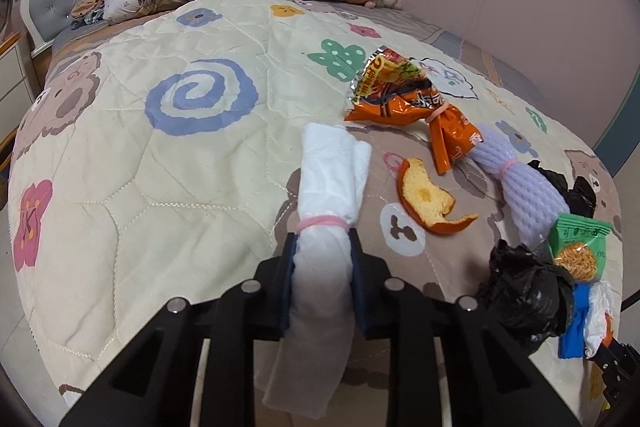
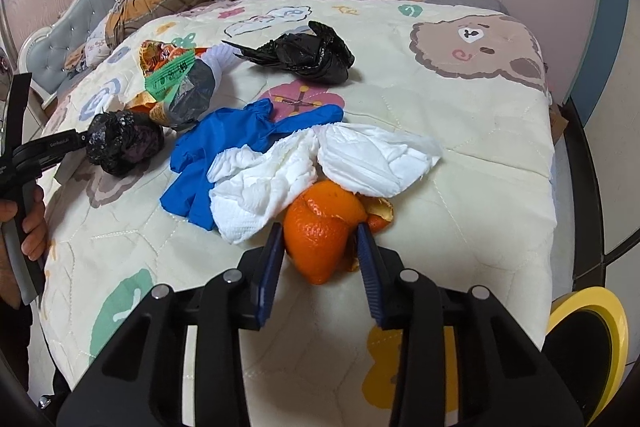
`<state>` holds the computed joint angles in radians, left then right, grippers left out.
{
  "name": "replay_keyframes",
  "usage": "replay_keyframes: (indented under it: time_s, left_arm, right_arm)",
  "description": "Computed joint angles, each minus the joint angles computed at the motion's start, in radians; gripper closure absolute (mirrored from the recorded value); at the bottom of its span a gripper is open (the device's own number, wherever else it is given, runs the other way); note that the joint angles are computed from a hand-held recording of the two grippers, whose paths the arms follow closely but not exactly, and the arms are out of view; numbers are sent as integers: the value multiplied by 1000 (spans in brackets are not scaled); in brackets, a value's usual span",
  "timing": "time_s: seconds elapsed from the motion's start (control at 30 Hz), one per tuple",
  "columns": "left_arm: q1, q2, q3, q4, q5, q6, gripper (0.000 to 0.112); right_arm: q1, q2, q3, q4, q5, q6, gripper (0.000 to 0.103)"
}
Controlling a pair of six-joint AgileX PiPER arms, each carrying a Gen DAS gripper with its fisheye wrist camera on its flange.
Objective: Collect trash
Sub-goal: 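Grasp the white rolled tissue with the left tool while the right tool grasps the orange peel, then carry the tissue and orange peel in both tools over the yellow bin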
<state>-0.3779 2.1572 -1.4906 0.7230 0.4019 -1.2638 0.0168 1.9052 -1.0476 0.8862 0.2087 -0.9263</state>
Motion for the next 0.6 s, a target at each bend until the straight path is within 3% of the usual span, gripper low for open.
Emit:
replay_keyframes:
  time_s: [0.13,0.33,0.6]
  left_arm:
    - [-1,-54,76,56,-52,-72,91]
    - [-59,-169,224,385,-48,-413,91]
    - [-111,-297,374,634,-68,-676,91]
  right_arm:
    - [-14,-41,43,120,4,-123,69]
    - [-41,-130,120,255,36,-268,69]
    - [-55,-253,209,331,64,-369,69]
